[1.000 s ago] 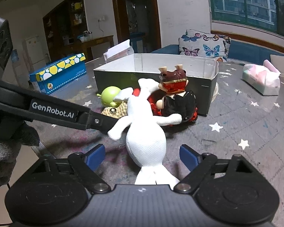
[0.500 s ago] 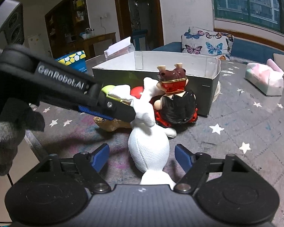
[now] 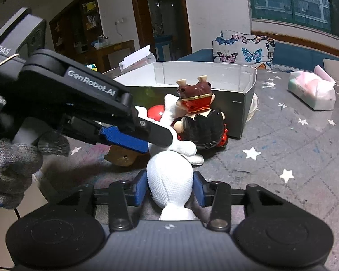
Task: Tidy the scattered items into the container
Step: 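Lift the white rabbit with both grippers and carry it over the white box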
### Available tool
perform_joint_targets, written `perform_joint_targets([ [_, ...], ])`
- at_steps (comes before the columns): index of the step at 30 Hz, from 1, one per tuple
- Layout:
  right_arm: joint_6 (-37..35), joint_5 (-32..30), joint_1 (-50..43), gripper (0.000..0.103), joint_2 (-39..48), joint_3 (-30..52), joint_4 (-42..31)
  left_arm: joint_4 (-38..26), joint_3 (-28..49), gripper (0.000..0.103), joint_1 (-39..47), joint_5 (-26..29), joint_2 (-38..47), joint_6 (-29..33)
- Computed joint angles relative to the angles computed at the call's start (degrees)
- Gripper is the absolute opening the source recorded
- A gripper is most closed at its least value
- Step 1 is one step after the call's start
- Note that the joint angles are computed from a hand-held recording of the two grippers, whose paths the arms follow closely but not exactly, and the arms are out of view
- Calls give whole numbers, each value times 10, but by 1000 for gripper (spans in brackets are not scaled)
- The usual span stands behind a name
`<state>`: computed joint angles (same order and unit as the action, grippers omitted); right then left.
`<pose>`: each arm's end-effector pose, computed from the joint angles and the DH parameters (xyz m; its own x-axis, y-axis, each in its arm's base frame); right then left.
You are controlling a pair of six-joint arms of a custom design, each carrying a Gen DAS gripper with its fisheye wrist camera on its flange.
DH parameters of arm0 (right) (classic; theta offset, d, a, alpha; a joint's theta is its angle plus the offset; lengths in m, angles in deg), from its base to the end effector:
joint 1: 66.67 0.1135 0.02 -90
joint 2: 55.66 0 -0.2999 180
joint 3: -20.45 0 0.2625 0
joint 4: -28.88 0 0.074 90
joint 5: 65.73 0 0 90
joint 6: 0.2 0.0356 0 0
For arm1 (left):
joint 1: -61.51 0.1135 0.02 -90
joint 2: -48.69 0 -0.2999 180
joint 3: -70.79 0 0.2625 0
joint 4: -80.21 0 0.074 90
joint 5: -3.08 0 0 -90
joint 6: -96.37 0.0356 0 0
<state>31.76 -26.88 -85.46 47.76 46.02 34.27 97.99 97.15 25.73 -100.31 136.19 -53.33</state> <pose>0.1735 -0.0298 0.0567 -0.4607 -0.4054 -0.7895 -0.7765 0.6149 0.1374 0.1773 -0.1176 0.1086 -0.6542 -0.5639 -0.5041 -0.2629 0.7944 -0.5475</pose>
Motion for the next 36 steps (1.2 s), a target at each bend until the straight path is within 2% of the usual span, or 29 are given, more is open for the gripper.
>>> perform_joint_targets([
  [4,-15,-4,-6,41,-3,-5,1,2,2,36,-4,-2,0,16],
  [9,-74,-27,-39,40,-42,-1,-76,14,-17,31,-23,-17,-31,21],
  [14,-120,-64,-60,39,-126,9,-180,-50,-13,31,-51,-64,-123,34],
  [17,-102,-88,-53,39,-182,20,-210,-102,2,31,-55,-90,-188,61],
  [22,10,-87,17,39,-235,44,-147,-149,45,31,-1,-79,-230,126],
  [27,111,-30,120,39,-223,94,-52,-147,92,31,88,-36,-213,188],
  [32,143,45,214,39,-153,173,-17,-102,123,31,195,40,-140,210],
  [36,144,108,280,39,-78,239,-19,-59,146,31,268,104,-50,212],
])
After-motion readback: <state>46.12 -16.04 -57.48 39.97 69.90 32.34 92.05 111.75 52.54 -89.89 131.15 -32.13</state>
